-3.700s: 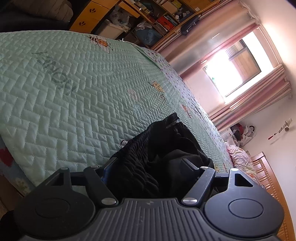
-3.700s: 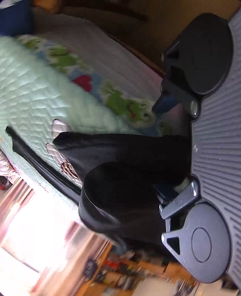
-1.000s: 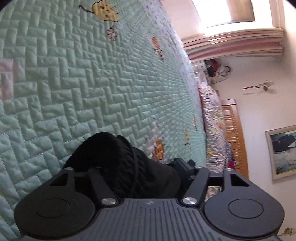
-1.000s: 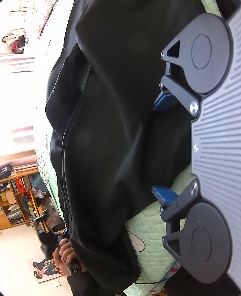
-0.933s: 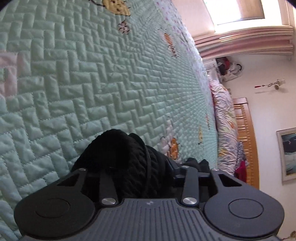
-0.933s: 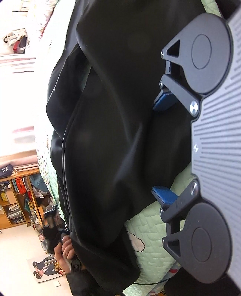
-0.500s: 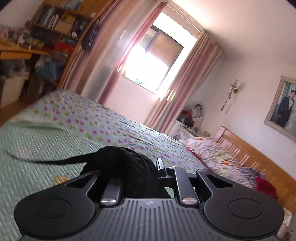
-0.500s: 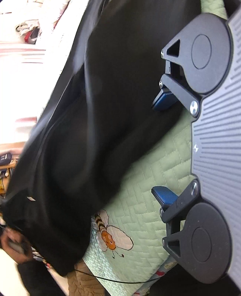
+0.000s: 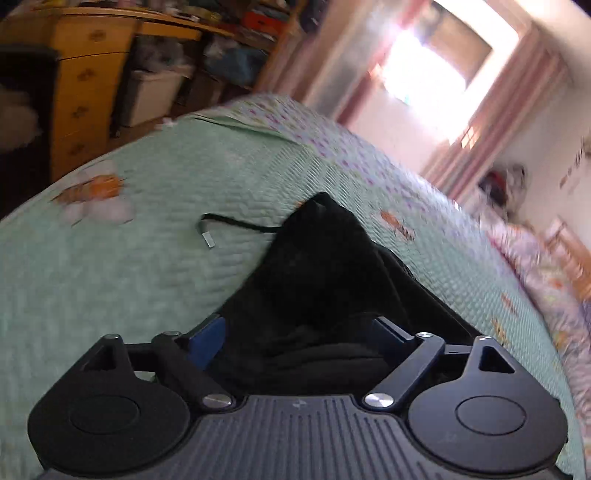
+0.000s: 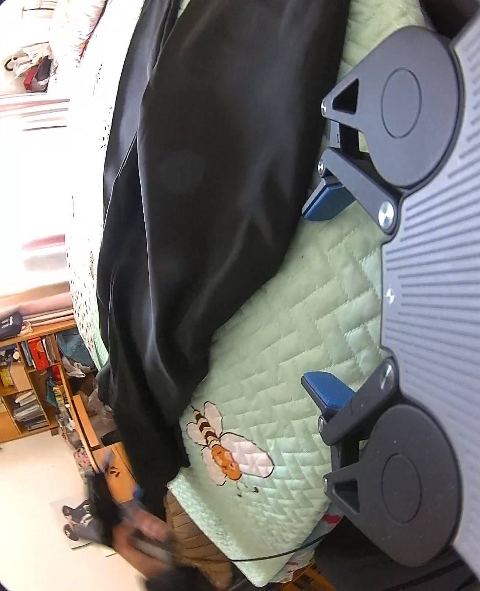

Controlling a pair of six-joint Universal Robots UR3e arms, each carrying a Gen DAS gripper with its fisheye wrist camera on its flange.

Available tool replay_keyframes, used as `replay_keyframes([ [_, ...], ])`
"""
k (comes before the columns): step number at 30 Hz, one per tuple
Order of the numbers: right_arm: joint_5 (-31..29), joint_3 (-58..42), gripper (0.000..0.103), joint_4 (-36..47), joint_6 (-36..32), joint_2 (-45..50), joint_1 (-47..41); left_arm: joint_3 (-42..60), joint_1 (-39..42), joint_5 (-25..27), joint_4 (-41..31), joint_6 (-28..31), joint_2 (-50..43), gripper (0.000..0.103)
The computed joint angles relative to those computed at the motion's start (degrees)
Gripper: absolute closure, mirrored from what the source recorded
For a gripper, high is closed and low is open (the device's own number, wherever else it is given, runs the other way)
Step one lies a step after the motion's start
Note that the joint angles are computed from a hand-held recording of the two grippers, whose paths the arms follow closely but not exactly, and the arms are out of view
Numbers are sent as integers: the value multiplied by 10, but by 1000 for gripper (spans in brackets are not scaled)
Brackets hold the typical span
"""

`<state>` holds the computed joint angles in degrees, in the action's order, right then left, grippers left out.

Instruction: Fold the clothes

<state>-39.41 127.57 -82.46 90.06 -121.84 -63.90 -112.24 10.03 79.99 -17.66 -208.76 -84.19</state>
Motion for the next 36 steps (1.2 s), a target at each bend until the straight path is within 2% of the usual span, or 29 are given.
replay_keyframes([
  [2,-1,2,14,11,-3,-6,-1,-104,23,-18,42,-39,82,11],
  [4,-3,5,14,32,-23,-22,-6,-169,21,-7,69,-75,130,11],
  [7,-10,-3,14,65,-46,-38,-12,-223,30,-19,112,-90,149,11],
  [11,-23,-26,14,146,-107,-54,-45,-197,56,-68,113,-129,93,11],
  [14,-29,-31,14,186,-131,-72,-66,-154,19,-46,130,-153,21,9],
  [16,-32,-33,14,201,-135,-81,-73,-94,-13,-2,93,-175,-33,9],
  [17,-33,-34,14,203,-135,-84,-73,-70,-16,3,84,-186,-59,11],
  [18,-34,-34,14,205,-137,-87,-73,-53,-13,-7,80,-188,-74,26],
  [19,-35,-36,14,211,-144,-90,-74,-37,-8,-21,76,-187,-85,46],
  [20,-36,-38,14,217,-151,-93,-76,-21,-4,-35,72,-186,-96,76],
  [21,-36,-41,14,224,-159,-95,-79,-12,-6,-33,77,-182,-84,92],
  [22,-36,-46,14,237,-172,-97,-85,-2,-10,-24,85,-175,-65,96],
  [24,-30,-59,14,271,-202,-102,-103,11,-11,-17,103,-167,-19,99],
  [26,-20,-76,14,320,-243,-100,-129,-19,21,-40,128,-187,70,103],
  [27,-15,-88,14,346,-263,-92,-142,-44,47,-50,130,-197,125,103],
  [28,-10,-100,14,373,-282,-81,-155,-65,80,-68,100,-193,178,103],
  [29,-4,-111,14,399,-300,-67,-166,-84,122,-97,55,-181,234,97],
  [30,3,-123,14,425,-318,-53,-177,-98,147,-110,-8,-159,278,85],
  [31,10,-133,14,446,-332,-39,-185,-109,162,-111,-76,-132,315,86],
  [32,20,-137,14,452,-334,-30,-189,-124,159,-97,-128,-116,345,86],
  [34,40,-138,14,432,-299,-16,-187,-195,157,-117,-172,-102,418,75],
  [35,45,-140,14,417,-266,-3,-184,-232,139,-114,-154,-120,431,52],
  [36,48,-141,14,401,-233,9,-181,-267,102,-91,-105,-154,420,29],
])
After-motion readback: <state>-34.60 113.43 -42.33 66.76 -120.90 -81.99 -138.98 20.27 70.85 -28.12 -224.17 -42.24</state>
